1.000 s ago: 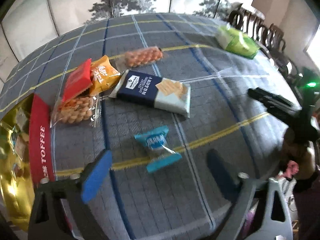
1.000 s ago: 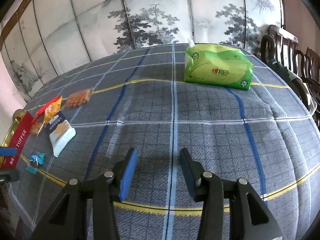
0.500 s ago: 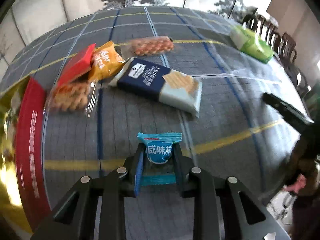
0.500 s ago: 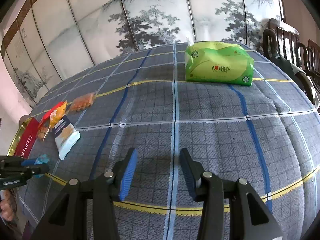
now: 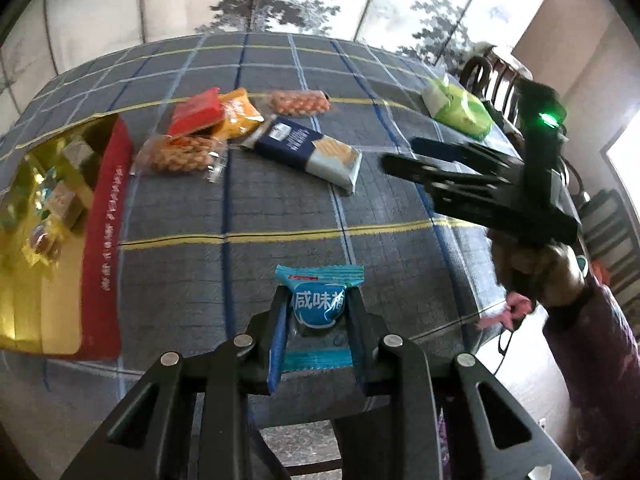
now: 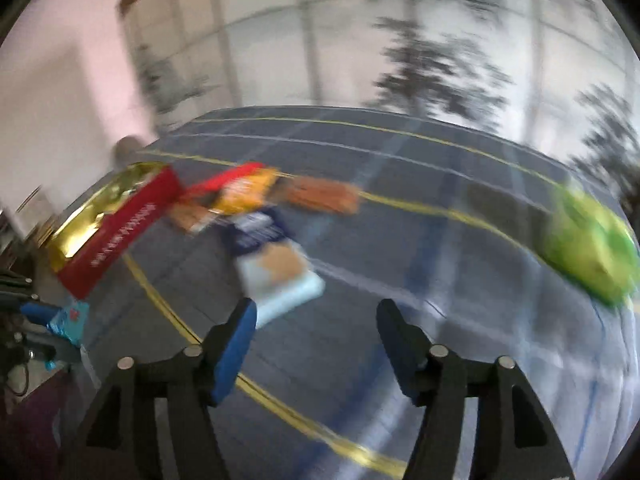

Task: Organize snacks
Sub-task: 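Grasp the blue Member's Mark soda crackers packet with the right tool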

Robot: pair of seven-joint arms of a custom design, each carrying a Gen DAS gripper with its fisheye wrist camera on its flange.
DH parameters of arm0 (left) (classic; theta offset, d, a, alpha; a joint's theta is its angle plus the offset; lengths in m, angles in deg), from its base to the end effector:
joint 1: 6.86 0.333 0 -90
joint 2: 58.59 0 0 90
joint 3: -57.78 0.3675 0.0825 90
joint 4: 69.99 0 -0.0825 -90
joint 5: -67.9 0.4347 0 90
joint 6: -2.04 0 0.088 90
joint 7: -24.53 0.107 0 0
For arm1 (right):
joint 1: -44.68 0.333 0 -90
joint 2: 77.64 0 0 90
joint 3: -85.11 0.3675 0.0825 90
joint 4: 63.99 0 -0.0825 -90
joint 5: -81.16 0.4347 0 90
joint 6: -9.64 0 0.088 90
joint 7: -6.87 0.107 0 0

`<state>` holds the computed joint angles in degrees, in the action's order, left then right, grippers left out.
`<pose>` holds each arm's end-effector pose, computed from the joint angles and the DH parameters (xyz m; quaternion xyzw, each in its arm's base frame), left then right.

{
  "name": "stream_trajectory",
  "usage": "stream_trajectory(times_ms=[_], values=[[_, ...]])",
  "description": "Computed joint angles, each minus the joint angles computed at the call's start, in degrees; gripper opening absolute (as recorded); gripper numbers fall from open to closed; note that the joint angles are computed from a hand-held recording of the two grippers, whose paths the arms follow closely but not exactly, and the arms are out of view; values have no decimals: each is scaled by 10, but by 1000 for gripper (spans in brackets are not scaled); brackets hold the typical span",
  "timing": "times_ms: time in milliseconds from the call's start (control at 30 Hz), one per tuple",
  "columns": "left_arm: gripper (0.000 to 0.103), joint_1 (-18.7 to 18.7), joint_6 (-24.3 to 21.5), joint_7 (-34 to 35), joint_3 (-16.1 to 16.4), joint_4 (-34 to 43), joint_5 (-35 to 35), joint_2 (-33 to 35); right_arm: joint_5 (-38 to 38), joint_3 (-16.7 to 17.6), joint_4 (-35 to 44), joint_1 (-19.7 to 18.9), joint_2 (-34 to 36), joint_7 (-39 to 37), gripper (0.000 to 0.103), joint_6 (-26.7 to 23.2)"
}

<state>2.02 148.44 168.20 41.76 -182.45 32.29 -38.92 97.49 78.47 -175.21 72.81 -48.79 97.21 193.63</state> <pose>0.6858 -0.0657 0.3446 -0.4702 0.8404 -0.2691 0.0167 0.6827 0.2503 0.3198 -0.6915 0.6171 -0.1927 0.3223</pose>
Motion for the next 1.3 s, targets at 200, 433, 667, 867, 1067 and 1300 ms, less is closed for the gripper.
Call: stream_trajectory(times_ms=[200,433,667,867,1067,1300], values=[[24,13,-7,26,2,-7,-30,-16,-48,39,156,-39,79,-36,65,-131],[24,12,-16,33,11,-1,-41,-18,-96,28,275,-37,154,-14,69,-219],[24,9,-13,31,16,-2,-43,-19,-120,16,305,-29,175,21,64,-241],[24,12,-11,41,17,-12,-57,-32,-161,-37,263,19,153,124,50,-222],[24,15,-10,62,24,-23,-81,-47,-172,-161,108,123,86,316,50,-111],[24,21,-5,74,41,-26,-112,-59,-188,-289,16,220,64,481,50,-115]])
